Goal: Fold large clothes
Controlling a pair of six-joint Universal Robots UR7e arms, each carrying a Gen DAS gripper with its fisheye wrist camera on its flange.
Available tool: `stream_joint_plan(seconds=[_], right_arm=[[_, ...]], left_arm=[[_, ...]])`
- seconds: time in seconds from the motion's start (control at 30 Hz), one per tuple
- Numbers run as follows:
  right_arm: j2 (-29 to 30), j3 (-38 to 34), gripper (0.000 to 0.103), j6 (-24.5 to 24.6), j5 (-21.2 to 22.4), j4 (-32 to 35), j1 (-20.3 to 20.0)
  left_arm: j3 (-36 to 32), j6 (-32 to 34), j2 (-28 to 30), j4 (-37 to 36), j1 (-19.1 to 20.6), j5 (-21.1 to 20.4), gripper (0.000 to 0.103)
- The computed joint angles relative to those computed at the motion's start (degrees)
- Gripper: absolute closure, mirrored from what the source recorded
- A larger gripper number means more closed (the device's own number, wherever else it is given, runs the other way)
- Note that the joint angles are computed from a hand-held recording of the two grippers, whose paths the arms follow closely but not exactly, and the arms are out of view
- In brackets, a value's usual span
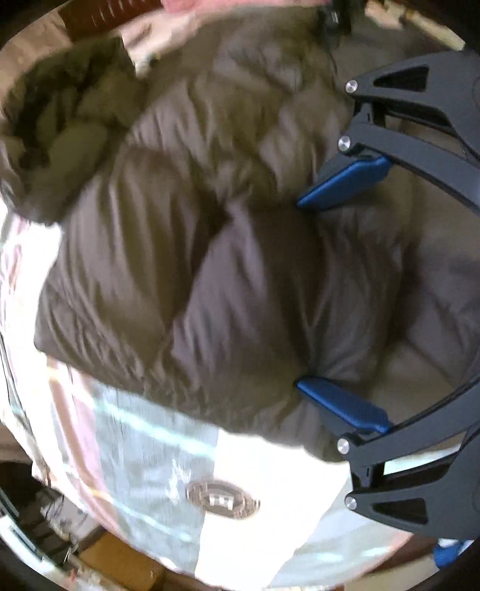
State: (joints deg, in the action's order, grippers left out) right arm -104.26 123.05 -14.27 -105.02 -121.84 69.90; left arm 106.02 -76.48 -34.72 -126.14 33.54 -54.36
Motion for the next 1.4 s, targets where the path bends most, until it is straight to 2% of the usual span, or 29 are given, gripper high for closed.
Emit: stream_joint_plan(seconds=[0.07, 0.1, 0.13, 0.2, 0.23, 0.27, 0.33, 0.4, 0.43, 0.47, 0.5, 0.57, 0.6, 0.63, 0.7, 0.73, 0.77, 0.8, 0.83, 0.87, 0.97, 1.03, 1.1, 1.17, 1.23, 1.27, 1.3, 1.37, 1.4], right_arm=[[1.4, 0.3, 0.085, -2.3, -2.1, -5.9, 3.5], [2.6, 0.3, 0.085, -5.0, -2.4, -10.5, 5.5], [3.6, 0.0, 0.085, -7.8, -1.4, -14.3, 6.8], [4.6, -0.9, 0.085, -12.2, 6.0, -19.4, 7.2], [5.5, -1.6, 0.085, -13.4, 8.2, -21.7, 7.9], [7.2, -2.3, 0.085, -13.8, 7.9, -24.5, 8.8], [10.5, -3.9, 0.077, -11.2, 5.6, -25.1, 8.7], [13.6, -4.9, 0.048, -7.8, 0.8, -24.3, 7.2], [15.2, -5.0, 0.044, -6.6, -2.5, -24.7, 6.2], [16.4, -5.4, 0.042, -6.0, -5.1, -24.1, 5.1], [16.4, -6.0, 0.038, -5.2, -5.3, -22.6, 3.9], [14.2, -7.3, 0.036, -1.4, -0.5, -19.7, 0.6], [13.1, -7.6, 0.035, -0.6, 0.3, -19.4, 0.0], [11.7, -7.3, 0.035, -0.6, 0.5, -21.2, -0.2], [8.5, -5.4, 0.035, -1.5, -2.5, -29.9, 0.2], [7.2, -4.5, 0.035, -1.6, -2.5, -32.4, -0.1], [5.5, -4.3, 0.035, -1.8, -0.1, -32.5, -1.2], [3.9, -4.1, 0.035, -2.4, 4.7, -30.3, -2.4], [3.9, -4.9, 0.035, -3.5, 7.1, -25.9, -2.4], [4.6, -5.5, 0.035, -4.8, 7.1, -22.6, -1.5], [7.8, -4.4, 0.035, -8.8, 2.7, -17.0, 1.8], [10.7, -4.2, 0.035, -7.9, -2.3, -14.7, 3.0], [12.9, -3.7, 0.035, -6.3, -7.1, -16.4, 2.4], [10.6, -4.7, 0.035, -4.1, -5.3, -12.7, 1.5], [6.7, -5.4, 0.035, -4.9, -3.7, -10.1, 1.1], [4.3, -5.5, 0.028, -5.1, -2.9, -9.2, 0.4], [1.9, -5.6, 0.017, -4.3, -2.0, -8.1, -0.7], [-1.9, -6.4, 0.01, -1.3, 2.4, -4.3, -4.9], [-4.3, -6.9, 0.01, 0.0, 6.1, -0.4, -9.0]], left_arm=[[1.3, -2.6, -0.6, 0.0, 0.7, 0.1, 0.01], [1.9, -4.5, -1.1, -0.1, 1.2, 0.6, 0.01], [3.9, -6.4, -2.8, -0.3, 0.5, 0.7, 0.01], [6.4, -10.6, -4.9, -1.1, -0.1, 3.1, 0.01], [7.0, -13.1, -5.6, -1.0, -0.1, 5.1, 0.01], [8.0, -15.5, -6.6, 0.1, -0.7, 6.0, 0.01], [7.8, -17.7, -7.0, 1.3, -0.3, 7.4, 0.01], [6.5, -17.9, -6.3, 2.9, 1.4, 7.0, 0.01], [6.4, -17.4, -6.0, 2.4, 2.1, 6.4, 0.009], [6.6, -17.0, -5.8, 1.4, 2.6, 6.0, 0.008], [6.8, -16.8, -5.7, 0.5, 3.0, 5.8, 0.006], [6.5, -17.6, -5.8, 0.6, 3.4, 6.2, 0.006], [6.2, -18.3, -6.1, 1.6, 3.3, 7.1, 0.006], [5.9, -19.4, -6.5, 3.3, 2.6, 8.5, 0.006], [5.2, -20.9, -6.6, 7.5, 0.3, 12.3, 0.007], [4.0, -20.6, -6.0, 10.4, -0.5, 13.9, 0.006], [3.1, -19.4, -5.3, 11.3, -1.0, 14.5, 0.006], [2.9, -16.8, -5.0, 9.9, -0.8, 14.6, 0.006], [2.7, -13.6, -4.4, 7.3, -0.6, 13.6, 0.006], [2.5, -11.3, -3.9, 5.3, -0.2, 12.5, 0.006], [0.2, -6.5, -1.1, 2.5, 1.1, 7.9, 0.006], [-1.3, -5.6, 0.4, 4.9, 2.2, 6.3, 0.006], [-2.0, -7.5, 1.0, 8.6, 2.0, 6.0, 0.006], [-0.8, -8.7, -0.2, 7.6, 2.4, 5.7, 0.005], [0.8, -11.2, -2.1, 5.4, 2.0, 5.8, 0.006], [1.9, -11.1, -2.9, 3.1, 1.4, 6.0, 0.006], [2.8, -9.7, -3.3, -0.4, 0.7, 6.5, 0.006], [3.0, -6.3, -3.0, -4.3, -0.7, 6.9, 0.006], [2.7, -4.1, -2.5, -5.9, -1.5, 6.8, 0.006]])
